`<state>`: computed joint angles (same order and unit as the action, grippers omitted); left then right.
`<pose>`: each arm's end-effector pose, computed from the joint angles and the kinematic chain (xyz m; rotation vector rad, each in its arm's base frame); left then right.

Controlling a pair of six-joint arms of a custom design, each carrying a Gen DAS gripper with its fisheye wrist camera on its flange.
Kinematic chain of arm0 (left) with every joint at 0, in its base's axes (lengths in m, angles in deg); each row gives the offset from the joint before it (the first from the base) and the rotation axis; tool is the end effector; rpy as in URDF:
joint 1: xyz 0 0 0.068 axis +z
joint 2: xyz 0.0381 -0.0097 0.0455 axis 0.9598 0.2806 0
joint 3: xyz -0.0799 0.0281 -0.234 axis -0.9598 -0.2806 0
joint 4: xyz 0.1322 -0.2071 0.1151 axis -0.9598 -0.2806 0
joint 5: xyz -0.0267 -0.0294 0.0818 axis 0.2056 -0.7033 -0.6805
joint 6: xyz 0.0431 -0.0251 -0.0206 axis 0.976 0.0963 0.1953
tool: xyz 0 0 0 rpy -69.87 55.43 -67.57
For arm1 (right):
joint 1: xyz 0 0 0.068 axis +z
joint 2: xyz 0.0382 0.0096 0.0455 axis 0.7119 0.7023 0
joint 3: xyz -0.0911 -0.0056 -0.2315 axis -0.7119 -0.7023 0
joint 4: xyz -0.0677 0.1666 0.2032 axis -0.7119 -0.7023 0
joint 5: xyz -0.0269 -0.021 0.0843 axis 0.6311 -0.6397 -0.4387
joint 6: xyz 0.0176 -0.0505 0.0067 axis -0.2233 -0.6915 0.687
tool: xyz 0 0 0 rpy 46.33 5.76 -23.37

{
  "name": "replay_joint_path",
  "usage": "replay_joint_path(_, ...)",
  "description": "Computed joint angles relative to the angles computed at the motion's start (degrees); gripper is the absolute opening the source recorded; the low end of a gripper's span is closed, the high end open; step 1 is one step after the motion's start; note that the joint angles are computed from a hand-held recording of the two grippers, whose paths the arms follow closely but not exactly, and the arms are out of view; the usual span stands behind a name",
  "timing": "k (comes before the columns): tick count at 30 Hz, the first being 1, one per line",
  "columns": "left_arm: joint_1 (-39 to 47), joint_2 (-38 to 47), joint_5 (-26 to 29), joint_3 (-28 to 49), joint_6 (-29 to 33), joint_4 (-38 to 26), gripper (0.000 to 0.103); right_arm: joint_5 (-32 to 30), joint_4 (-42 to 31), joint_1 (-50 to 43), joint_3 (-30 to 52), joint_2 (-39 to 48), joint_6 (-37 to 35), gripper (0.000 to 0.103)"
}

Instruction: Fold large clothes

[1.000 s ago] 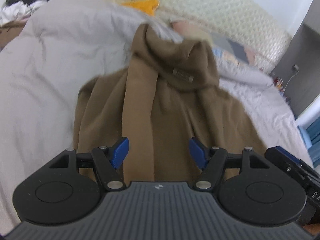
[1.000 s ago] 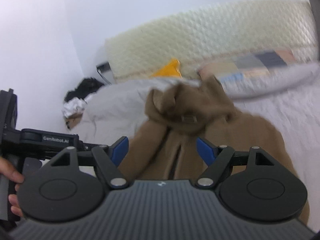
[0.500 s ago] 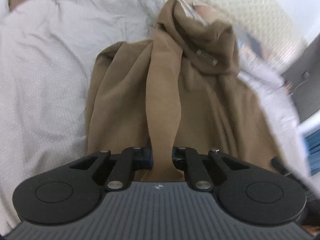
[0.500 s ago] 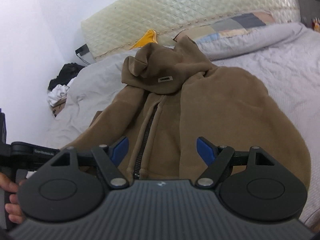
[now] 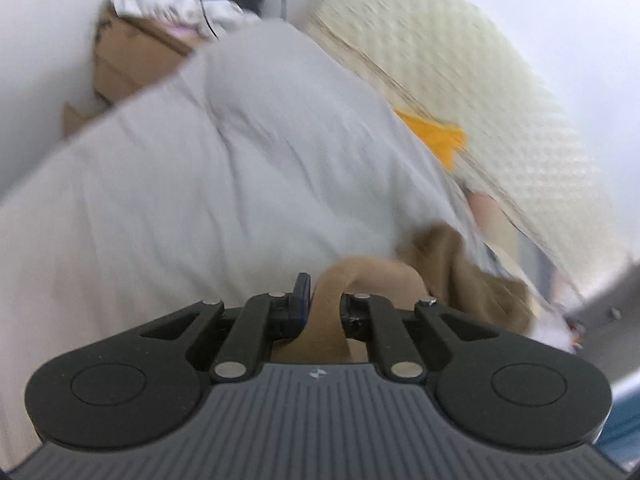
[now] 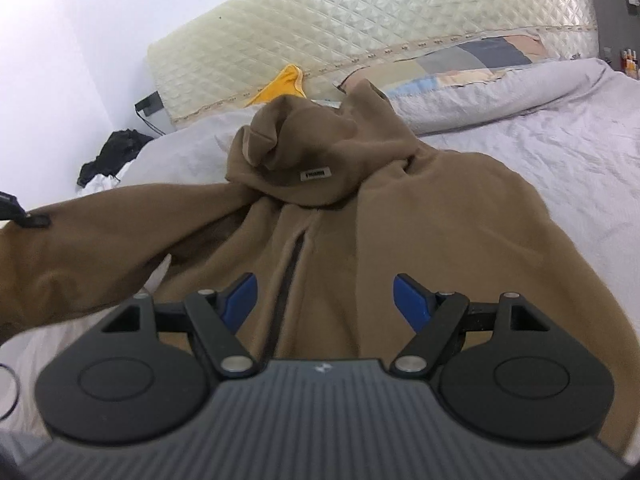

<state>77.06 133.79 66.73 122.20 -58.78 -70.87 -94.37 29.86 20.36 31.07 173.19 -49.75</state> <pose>0.2279 0.0181 0.3132 -0.9792 1.9632 -0.2689 0.3485 -0.1308 0.2214 -0.3196 2.0640 0.6653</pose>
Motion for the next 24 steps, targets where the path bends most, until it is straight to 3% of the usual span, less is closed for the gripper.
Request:
replay_joint_path(2, 6.67, 7.65, 2.88, 4.29, 3.26, 2.20, 0.010, 1.63, 2.62, 1.81, 0.19, 0.56, 2.78, 0.077)
replay_joint_path(7, 16.51, 31.19, 4.16, 19.23, 10.38, 6.22, 0.010, 7.59, 7.16, 6.42, 2.83, 4.43, 7.83, 0.077)
replay_joint_path(11, 20.64, 47.62, 4.18, 32.35, 16.05, 6.71, 0.011, 11.25, 10.18, 9.09, 4.83, 7.77, 9.00, 0.077)
replay_joint_path(15, 22.20, 60.45, 3.22, 40.73, 18.69, 8.08, 0.011, 12.24, 10.82, 10.12, 9.46, 12.55, 13.02, 0.077)
replay_joint_path(19, 21.95, 66.17, 2.11, 42.99, 20.48, 10.13, 0.011, 14.02, 10.93, 10.46, 13.68, 16.01, 14.33, 0.077)
replay_joint_path(22, 20.42, 63.17, -0.88, 36.87, 20.51, 15.20, 0.013, 14.93, 10.98, 10.09, 15.49, 17.70, 13.73, 0.077)
replay_joint_path(23, 19.79, 61.58, -2.27, 34.27, 21.63, 17.18, 0.015, 14.67, 10.67, 9.81, 16.09, 18.29, 14.02, 0.077)
replay_joint_path(24, 19.03, 59.70, -3.92, 31.67, 22.42, 18.51, 0.025, 14.28, 10.10, 9.51, 16.74, 18.89, 14.28, 0.077)
